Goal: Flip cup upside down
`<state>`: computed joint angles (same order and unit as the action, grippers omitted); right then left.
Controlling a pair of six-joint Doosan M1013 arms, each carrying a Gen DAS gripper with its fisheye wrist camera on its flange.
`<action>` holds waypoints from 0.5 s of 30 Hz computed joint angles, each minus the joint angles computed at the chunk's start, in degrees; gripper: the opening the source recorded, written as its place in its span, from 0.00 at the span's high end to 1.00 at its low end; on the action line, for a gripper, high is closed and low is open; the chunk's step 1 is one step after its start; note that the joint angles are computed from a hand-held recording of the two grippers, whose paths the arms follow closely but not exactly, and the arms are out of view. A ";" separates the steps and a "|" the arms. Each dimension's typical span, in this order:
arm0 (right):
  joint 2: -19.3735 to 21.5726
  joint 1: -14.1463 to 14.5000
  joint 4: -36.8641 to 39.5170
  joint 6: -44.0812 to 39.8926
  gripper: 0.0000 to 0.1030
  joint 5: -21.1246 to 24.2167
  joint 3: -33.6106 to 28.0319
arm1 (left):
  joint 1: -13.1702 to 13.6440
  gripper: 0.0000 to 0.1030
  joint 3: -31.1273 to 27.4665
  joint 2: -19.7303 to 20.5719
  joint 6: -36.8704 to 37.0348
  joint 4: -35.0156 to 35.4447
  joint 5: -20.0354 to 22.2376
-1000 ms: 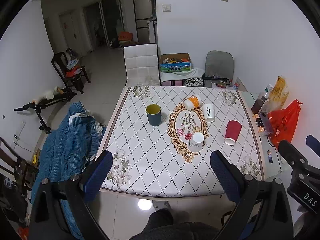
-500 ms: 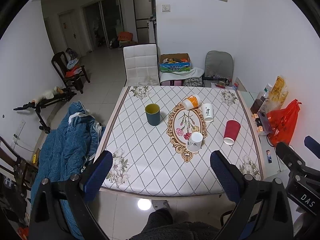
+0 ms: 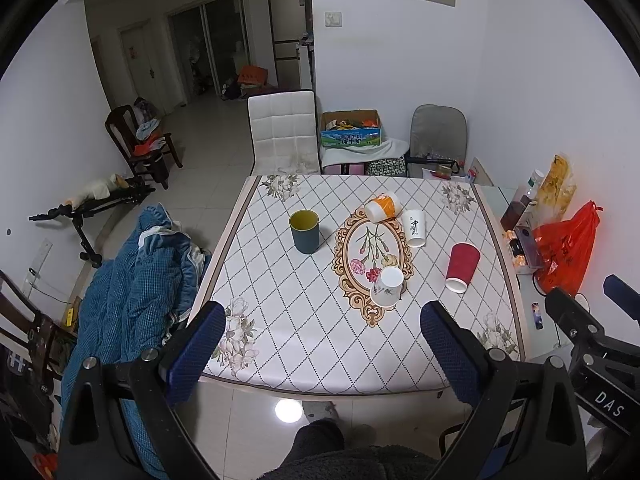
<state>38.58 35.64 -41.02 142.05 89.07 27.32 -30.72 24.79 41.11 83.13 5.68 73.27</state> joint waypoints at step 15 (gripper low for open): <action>-0.35 -0.84 1.51 0.09 0.03 -0.92 1.06 | -0.14 0.03 -1.05 0.33 -0.51 0.70 0.10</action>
<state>38.23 34.79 -39.51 142.14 88.16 28.38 -30.86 23.74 41.44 82.62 6.38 73.37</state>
